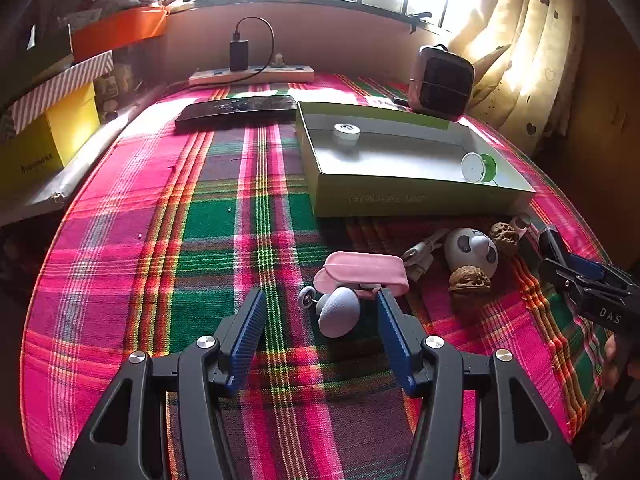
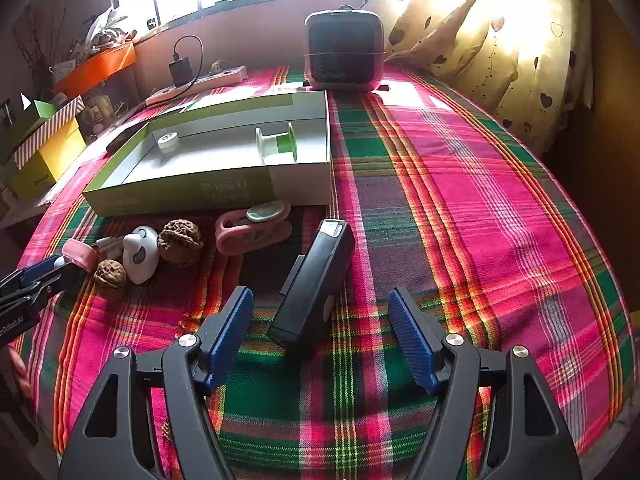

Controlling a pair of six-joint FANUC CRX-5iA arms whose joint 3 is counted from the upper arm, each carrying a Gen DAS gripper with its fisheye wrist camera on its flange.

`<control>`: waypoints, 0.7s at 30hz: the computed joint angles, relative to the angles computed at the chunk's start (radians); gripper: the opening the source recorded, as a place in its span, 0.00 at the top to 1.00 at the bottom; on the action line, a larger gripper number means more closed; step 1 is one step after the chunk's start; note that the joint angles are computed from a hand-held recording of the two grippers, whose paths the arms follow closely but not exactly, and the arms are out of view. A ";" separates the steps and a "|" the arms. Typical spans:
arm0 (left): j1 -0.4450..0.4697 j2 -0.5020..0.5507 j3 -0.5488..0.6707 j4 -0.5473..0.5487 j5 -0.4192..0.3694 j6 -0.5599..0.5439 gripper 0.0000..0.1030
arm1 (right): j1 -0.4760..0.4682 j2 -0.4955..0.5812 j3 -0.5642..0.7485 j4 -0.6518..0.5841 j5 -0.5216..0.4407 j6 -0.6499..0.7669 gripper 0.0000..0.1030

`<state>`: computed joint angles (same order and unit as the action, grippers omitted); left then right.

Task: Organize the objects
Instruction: 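Grasp the white egg-shaped knob with left gripper while right gripper grasps the black gadget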

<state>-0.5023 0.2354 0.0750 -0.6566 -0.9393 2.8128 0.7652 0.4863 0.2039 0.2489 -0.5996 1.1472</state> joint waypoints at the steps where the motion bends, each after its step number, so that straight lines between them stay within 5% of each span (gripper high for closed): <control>1: 0.001 0.000 0.000 0.000 0.001 0.001 0.47 | 0.000 0.002 -0.001 0.010 0.003 -0.003 0.31; 14: -0.005 0.020 0.034 -0.004 -0.046 -0.015 0.48 | 0.003 0.007 -0.012 0.051 0.015 -0.020 0.31; 21: -0.009 0.021 0.038 -0.011 -0.063 -0.015 0.60 | 0.003 0.004 -0.021 0.067 0.023 -0.034 0.38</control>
